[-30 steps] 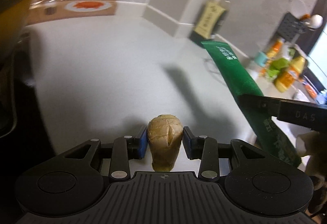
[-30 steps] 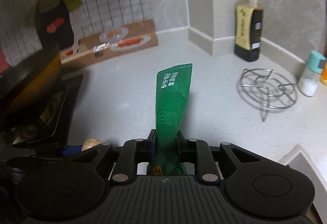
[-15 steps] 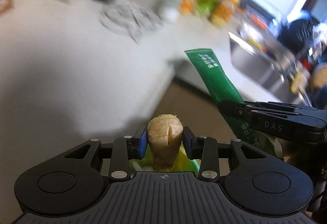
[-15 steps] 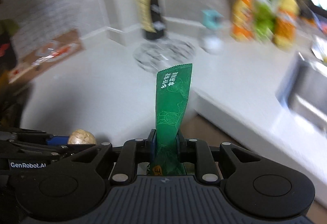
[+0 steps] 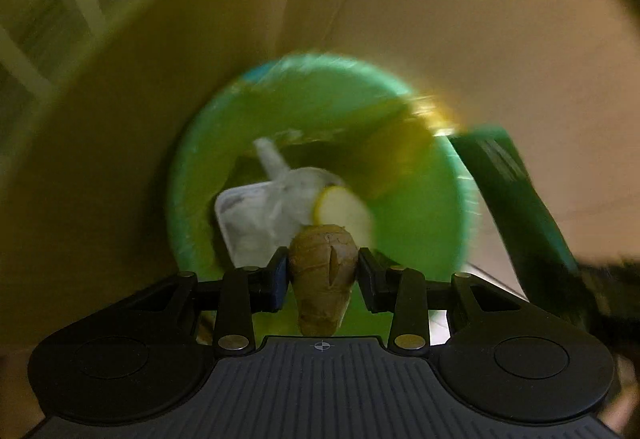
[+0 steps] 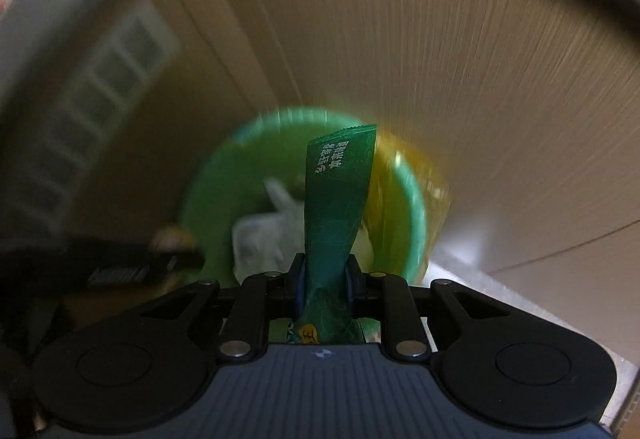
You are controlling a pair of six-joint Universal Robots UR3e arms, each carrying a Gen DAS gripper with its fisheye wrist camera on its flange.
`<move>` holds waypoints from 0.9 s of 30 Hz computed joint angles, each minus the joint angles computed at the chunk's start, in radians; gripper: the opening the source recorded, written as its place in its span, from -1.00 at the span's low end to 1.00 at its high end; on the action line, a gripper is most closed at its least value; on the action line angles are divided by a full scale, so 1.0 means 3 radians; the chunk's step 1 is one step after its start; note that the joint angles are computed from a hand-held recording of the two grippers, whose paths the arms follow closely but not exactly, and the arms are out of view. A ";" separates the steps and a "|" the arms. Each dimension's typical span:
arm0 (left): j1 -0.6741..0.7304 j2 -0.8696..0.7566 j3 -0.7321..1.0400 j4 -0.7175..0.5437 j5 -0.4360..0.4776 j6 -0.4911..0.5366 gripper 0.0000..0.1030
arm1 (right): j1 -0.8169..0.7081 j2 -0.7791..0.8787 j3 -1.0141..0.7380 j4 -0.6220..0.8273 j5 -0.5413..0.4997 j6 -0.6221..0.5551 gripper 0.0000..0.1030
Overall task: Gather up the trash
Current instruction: 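Open both tools over the green bin to drop the ginger and green bag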
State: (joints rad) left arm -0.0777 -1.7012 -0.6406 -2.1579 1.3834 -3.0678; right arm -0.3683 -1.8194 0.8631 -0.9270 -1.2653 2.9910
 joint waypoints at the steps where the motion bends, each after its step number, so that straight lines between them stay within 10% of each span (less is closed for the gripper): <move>1: -0.0075 0.0051 -0.0349 0.0273 0.0106 -0.0168 -0.21 | 0.0087 -0.0084 0.0302 -0.0167 -0.0079 0.0023 -0.65; 7: -0.0025 0.0327 -0.2071 0.1670 0.0240 -0.0375 -0.21 | 0.0185 -0.0402 0.1522 -0.0858 -0.0055 -0.0308 -0.65; 12: 0.0368 0.0448 -0.2719 0.1918 -0.0324 -0.0471 -0.23 | 0.0384 -0.0375 0.1977 -0.1195 -0.0182 -0.0420 -0.65; 27: 0.0533 0.1015 -0.2909 0.1872 -0.0434 -0.0563 -0.25 | 0.0717 0.0458 0.1495 -0.1173 -0.0059 -0.1080 -0.65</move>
